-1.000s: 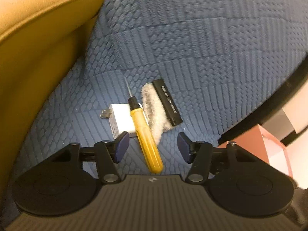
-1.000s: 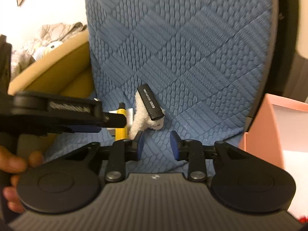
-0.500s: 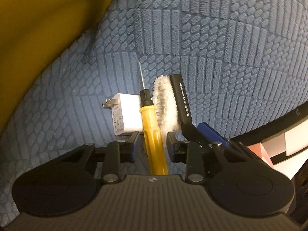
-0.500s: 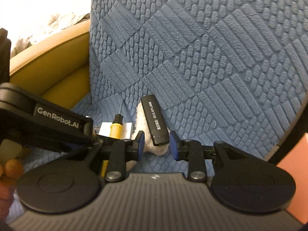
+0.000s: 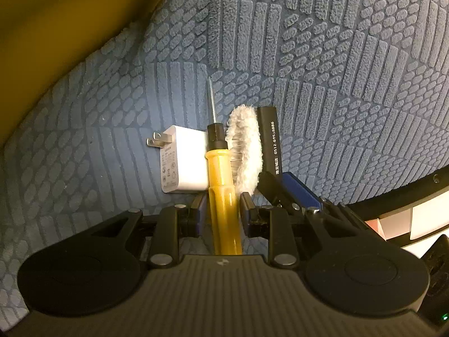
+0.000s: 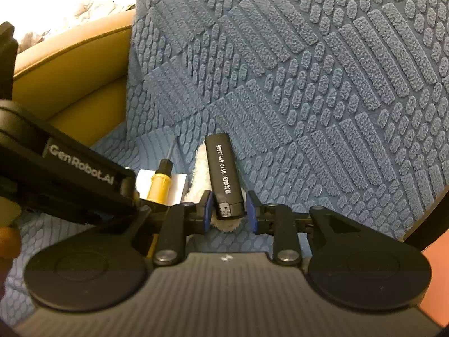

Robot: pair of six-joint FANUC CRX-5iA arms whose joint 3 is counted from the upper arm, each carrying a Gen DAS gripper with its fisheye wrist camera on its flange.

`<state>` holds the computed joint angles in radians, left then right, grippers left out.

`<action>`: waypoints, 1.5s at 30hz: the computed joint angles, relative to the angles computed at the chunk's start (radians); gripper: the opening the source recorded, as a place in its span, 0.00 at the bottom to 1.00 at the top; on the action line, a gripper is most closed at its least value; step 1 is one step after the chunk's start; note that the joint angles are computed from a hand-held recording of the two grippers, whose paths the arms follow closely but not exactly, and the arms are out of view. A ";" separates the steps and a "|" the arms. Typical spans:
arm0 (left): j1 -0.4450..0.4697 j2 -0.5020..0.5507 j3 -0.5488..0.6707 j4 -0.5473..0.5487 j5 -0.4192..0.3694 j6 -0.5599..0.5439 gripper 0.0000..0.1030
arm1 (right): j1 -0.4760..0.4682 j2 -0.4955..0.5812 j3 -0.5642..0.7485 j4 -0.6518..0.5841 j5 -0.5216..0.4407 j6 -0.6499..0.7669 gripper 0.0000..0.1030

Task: Organize rigid objects
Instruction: 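Grasp the yellow screwdriver with the left tool while the right tool grasps the USB stick, then lift the screwdriver with the left tool while the right tool lifts the USB stick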

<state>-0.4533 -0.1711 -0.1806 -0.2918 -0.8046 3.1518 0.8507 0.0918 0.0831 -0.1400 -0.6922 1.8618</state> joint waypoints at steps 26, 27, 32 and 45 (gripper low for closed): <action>-0.105 0.104 0.109 -0.041 -0.071 -0.013 0.22 | 0.103 -0.205 -0.255 0.328 -0.086 -0.435 0.27; -0.109 0.109 0.113 -0.042 -0.071 -0.010 0.22 | 0.111 -0.220 -0.276 0.346 -0.084 -0.459 0.27; -0.144 0.074 0.097 -0.068 -0.110 -0.011 0.22 | 0.118 -0.267 -0.321 0.381 -0.103 -0.486 0.25; -0.214 0.084 0.129 -0.106 -0.182 -0.008 0.22 | 0.136 -0.338 -0.368 0.361 -0.170 -0.463 0.25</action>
